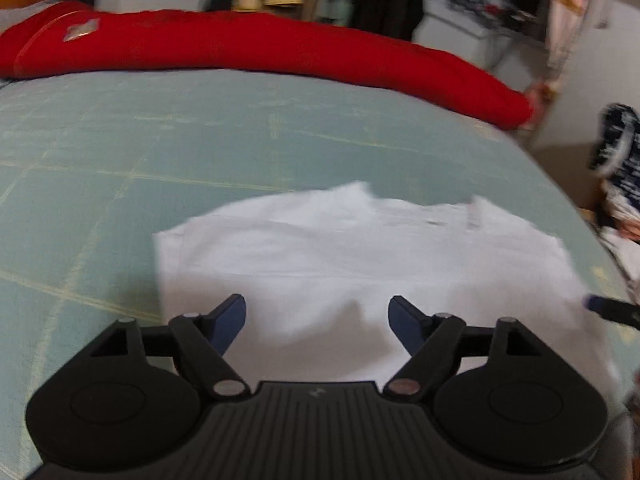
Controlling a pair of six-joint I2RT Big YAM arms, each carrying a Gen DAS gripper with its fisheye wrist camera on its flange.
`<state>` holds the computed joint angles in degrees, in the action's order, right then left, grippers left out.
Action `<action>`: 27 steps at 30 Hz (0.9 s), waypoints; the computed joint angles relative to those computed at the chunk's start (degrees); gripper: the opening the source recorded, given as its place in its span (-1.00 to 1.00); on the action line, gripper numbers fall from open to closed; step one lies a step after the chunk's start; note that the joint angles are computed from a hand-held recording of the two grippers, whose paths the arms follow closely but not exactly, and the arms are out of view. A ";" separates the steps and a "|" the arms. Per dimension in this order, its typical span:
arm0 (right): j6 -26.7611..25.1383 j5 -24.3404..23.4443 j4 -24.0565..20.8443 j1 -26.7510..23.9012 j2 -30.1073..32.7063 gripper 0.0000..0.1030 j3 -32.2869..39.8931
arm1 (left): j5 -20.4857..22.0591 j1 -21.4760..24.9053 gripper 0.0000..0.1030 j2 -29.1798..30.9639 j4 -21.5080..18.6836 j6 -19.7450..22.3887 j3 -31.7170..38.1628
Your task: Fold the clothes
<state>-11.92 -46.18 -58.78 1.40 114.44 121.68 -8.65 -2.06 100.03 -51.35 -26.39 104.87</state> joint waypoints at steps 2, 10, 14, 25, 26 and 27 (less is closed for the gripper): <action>-0.55 2.74 -1.22 0.33 0.85 1.00 0.59 | 1.09 1.42 0.46 0.08 -0.68 -2.77 -1.18; -3.11 5.10 -1.31 -0.28 0.44 1.00 -1.96 | 3.47 2.06 0.55 0.71 1.72 1.94 2.14; -4.57 7.50 0.15 0.43 -0.69 1.00 -3.79 | 5.14 3.15 0.55 6.29 -3.10 2.98 8.55; -2.77 9.32 4.19 0.73 -2.75 1.00 -7.31 | 10.20 1.84 0.63 -4.77 1.05 1.46 -3.37; -1.64 9.57 5.57 0.82 -3.30 1.00 -8.36 | 10.09 1.65 0.63 -5.83 1.04 0.08 -5.14; -0.81 9.70 6.34 0.83 -3.67 1.00 -9.01 | 9.35 1.39 0.63 -6.79 0.53 -1.70 -6.79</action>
<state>-12.74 -36.48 -52.44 2.24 110.77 112.66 0.70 -0.67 93.23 -50.82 -28.10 98.08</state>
